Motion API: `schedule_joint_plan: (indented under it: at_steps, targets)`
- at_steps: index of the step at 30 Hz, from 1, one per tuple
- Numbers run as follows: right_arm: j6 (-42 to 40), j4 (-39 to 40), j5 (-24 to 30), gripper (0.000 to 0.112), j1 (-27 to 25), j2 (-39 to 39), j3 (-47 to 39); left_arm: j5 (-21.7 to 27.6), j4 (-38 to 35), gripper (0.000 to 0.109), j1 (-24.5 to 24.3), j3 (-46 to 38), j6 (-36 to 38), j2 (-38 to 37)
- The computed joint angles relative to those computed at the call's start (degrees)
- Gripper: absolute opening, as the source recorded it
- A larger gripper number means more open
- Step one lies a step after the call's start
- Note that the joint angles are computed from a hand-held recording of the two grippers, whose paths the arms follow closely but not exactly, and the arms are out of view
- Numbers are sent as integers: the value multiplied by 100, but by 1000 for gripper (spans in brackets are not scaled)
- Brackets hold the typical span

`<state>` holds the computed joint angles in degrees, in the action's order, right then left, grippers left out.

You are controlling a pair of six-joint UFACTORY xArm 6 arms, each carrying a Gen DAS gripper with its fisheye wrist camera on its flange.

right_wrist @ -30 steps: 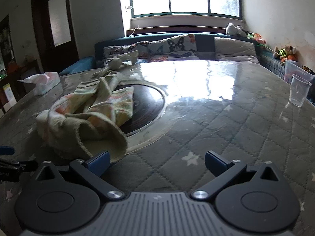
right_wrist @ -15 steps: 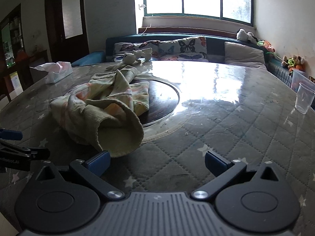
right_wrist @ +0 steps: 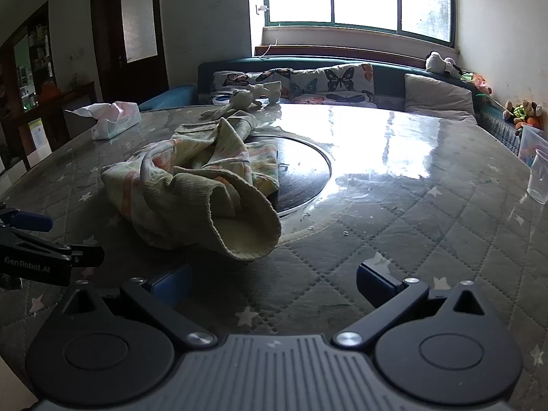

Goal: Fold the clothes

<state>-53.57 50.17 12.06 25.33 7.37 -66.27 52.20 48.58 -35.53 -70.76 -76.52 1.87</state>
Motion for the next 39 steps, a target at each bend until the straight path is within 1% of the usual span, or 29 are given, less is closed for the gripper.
schedule_joint_plan:
  at_steps: [5, 11, 15, 18, 20, 23, 25, 26, 29, 32, 33, 34, 35, 36, 37, 38, 39]
  targets:
    - [-72, 21, 53, 103, 34, 58, -91, 37, -57, 103, 32, -75, 66, 53]
    - [-416, 230, 235, 103, 44, 91, -271, 118, 52, 103, 66, -200, 44, 69]
    - [-796, 547, 530, 102, -10, 78, -463, 204, 284, 103, 153, -392, -23, 47]
    - [-1107, 838, 725, 102, -74, 74, -690, 162, 478, 103, 283, -612, -106, 58]
    - [-1122, 865, 778, 100, -103, 149, -901, 83, 527, 103, 390, -849, -40, 169]
    - [-968, 697, 680, 97, -104, 341, -1218, -71, 423, 103, 561, -1330, 168, 474]
    - [-775, 482, 667, 94, -117, 560, -1524, -357, 86, 103, 725, -1682, 487, 750]
    - [-657, 361, 677, 92, -136, 669, -1668, -413, -55, 102, 774, -1877, 664, 912]
    - [-327, 41, 723, 88, -220, 999, -2094, -334, -448, 98, 856, -2636, 1346, 1549]
    - [46, -313, 838, 84, -292, 1321, -2508, -186, -927, 84, 938, -3327, 2099, 2160]
    - [165, -435, 953, 84, -329, 1459, -2710, -159, -1132, 73, 975, -3478, 2349, 2310]
    - [280, -552, 1072, 82, -365, 1599, -2918, -204, -1340, 57, 1022, -3487, 2544, 2363]
    - [382, -658, 1195, 80, -396, 1746, -3137, -282, -1531, 46, 1071, -3426, 2699, 2368]
    - [459, -739, 1327, 79, -417, 1900, -3365, -355, -1726, 22, 1120, -3368, 2860, 2376]
    - [547, -814, 1471, 77, -436, 2048, -3590, -461, -1861, 10, 1164, -3238, 2929, 2323]
    - [643, -892, 1633, 74, -450, 2218, -3849, -633, -1859, 9, 1195, -2989, 2853, 2175]
    - [760, -976, 1840, 73, -451, 2442, -4185, -824, -1784, 6, 1218, -2708, 2722, 2000]
